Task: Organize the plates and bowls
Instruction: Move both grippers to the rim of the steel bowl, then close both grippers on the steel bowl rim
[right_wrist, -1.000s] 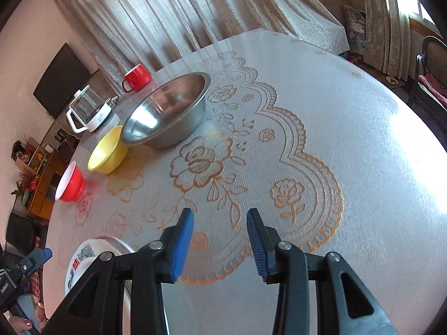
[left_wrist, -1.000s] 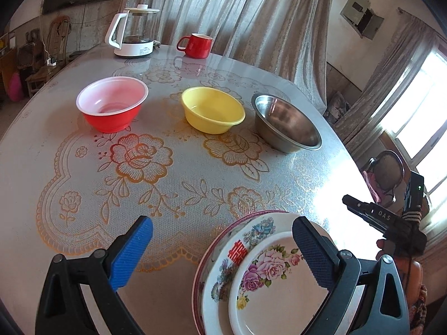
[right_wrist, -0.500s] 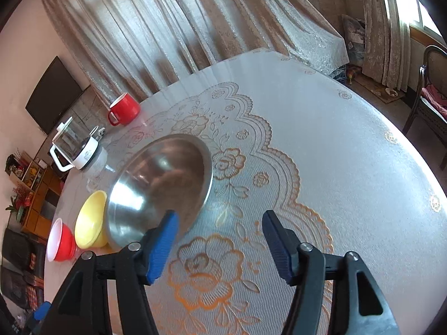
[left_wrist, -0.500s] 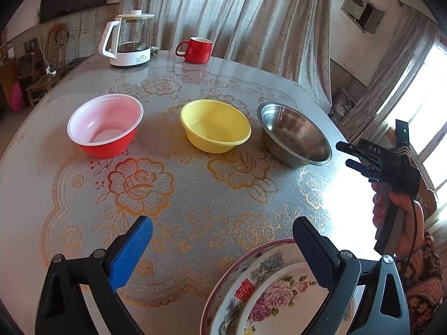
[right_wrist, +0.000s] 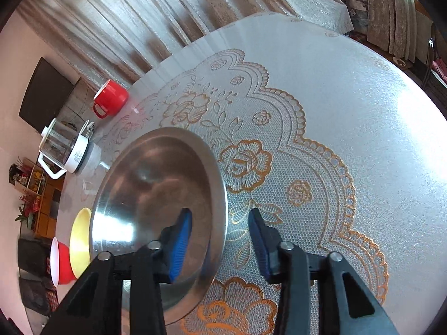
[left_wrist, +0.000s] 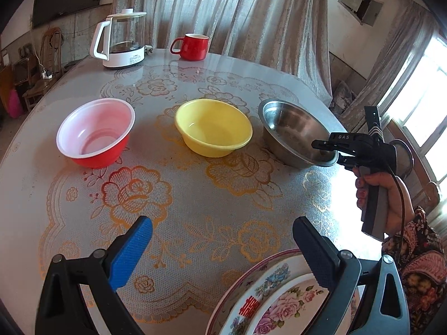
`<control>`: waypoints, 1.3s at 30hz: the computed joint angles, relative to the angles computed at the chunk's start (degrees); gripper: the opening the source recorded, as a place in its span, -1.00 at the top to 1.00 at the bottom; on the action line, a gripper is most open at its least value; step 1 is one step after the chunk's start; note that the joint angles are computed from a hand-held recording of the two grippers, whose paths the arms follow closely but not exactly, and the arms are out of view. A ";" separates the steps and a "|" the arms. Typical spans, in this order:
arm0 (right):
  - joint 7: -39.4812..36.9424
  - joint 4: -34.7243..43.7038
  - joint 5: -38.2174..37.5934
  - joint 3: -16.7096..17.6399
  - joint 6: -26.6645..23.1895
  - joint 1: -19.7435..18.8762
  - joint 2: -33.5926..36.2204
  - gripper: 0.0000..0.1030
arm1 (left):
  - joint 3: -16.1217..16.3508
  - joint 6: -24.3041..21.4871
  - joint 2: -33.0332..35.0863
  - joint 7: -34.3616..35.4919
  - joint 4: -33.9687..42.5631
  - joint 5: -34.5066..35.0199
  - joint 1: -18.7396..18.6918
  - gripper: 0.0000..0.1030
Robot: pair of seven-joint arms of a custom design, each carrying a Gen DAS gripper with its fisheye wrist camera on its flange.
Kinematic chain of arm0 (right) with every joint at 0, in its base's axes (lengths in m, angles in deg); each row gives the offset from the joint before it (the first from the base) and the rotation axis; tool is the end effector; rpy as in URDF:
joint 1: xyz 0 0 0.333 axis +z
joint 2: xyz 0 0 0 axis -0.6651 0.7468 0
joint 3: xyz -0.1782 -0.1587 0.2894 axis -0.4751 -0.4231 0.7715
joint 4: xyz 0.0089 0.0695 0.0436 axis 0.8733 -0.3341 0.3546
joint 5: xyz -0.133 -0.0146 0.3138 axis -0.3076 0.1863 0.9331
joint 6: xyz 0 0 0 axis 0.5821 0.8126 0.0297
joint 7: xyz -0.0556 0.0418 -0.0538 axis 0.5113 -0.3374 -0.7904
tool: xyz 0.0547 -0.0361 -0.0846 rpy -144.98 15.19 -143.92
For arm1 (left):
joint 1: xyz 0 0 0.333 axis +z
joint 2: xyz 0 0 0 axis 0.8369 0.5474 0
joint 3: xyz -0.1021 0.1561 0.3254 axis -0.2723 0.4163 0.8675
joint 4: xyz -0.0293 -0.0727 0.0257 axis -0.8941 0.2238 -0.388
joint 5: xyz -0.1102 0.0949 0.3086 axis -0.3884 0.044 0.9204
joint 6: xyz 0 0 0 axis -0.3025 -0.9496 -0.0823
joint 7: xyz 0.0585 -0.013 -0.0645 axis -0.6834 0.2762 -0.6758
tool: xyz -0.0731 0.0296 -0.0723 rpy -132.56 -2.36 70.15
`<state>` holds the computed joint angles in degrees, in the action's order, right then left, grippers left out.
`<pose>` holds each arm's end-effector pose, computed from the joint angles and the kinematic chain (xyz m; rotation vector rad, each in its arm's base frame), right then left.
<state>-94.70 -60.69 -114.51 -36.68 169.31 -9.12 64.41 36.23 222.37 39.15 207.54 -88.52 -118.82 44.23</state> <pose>0.5776 0.3578 0.4671 -0.9129 2.3258 -0.3094 0.5414 -0.2527 0.5467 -1.4086 2.5138 -1.0432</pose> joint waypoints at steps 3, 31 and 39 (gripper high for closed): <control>0.23 -0.26 -0.53 -0.39 1.23 0.25 0.44 0.55 | -0.02 -0.01 1.00 -0.99 1.46 1.76 -0.64 -0.96; 9.51 -10.55 -9.22 0.67 8.26 4.28 -5.37 0.71 | -1.97 -11.89 15.84 -10.15 22.43 11.09 -6.09 -0.93; 10.64 -9.87 -10.72 1.82 5.77 4.10 -5.30 0.70 | -0.97 -14.28 19.03 -10.91 25.42 16.28 -8.43 -0.20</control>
